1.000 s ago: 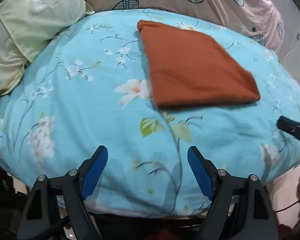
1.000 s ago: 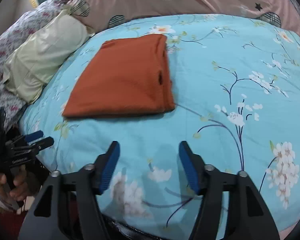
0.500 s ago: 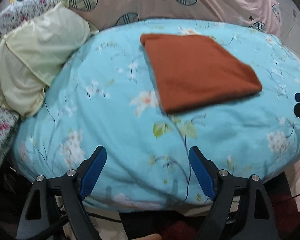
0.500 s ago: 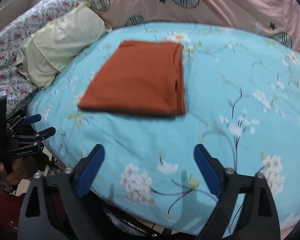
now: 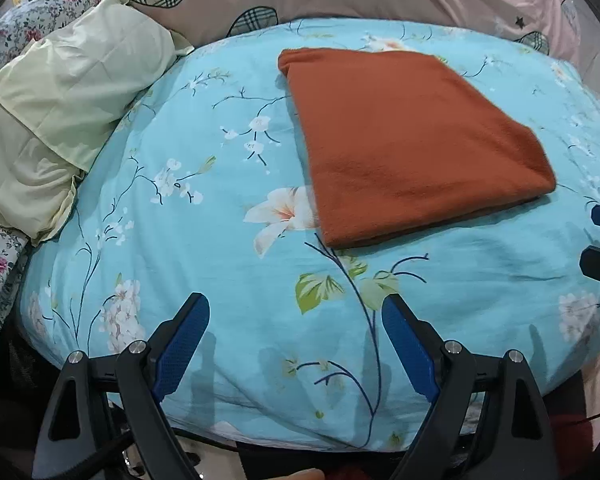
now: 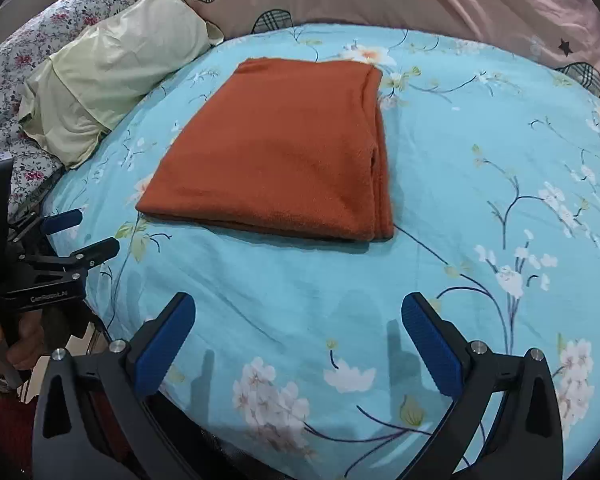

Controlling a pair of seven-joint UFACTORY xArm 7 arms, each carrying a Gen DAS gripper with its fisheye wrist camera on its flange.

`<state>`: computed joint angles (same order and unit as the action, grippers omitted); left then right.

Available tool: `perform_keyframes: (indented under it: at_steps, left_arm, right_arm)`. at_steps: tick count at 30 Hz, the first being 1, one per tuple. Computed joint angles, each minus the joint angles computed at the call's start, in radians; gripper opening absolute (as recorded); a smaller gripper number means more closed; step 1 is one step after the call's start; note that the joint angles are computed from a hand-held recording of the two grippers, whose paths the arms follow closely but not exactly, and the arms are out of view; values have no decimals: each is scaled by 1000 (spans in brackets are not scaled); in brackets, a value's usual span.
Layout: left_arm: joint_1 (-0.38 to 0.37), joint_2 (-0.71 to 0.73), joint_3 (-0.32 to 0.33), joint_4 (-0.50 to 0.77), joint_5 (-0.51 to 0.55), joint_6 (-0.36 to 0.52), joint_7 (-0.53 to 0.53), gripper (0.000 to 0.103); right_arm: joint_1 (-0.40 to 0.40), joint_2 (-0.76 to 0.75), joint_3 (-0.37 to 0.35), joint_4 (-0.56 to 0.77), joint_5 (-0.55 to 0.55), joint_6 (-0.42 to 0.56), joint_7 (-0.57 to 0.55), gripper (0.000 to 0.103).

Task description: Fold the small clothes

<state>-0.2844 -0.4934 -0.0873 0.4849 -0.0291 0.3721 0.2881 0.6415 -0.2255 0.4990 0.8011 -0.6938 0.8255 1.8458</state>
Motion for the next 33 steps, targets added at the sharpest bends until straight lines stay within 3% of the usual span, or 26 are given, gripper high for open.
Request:
perform_keyframes:
  at_steps: [16,33]
  left_arm:
    - [2,39,-30,104,30,-30,-43,89]
    - [4,123,-42,181,42,-18,-82,89]
  right_arm:
    - [-55,6,-48,38,8,-36,-153,103]
    - [-102,2,-73,39,-3,-97,-193,103]
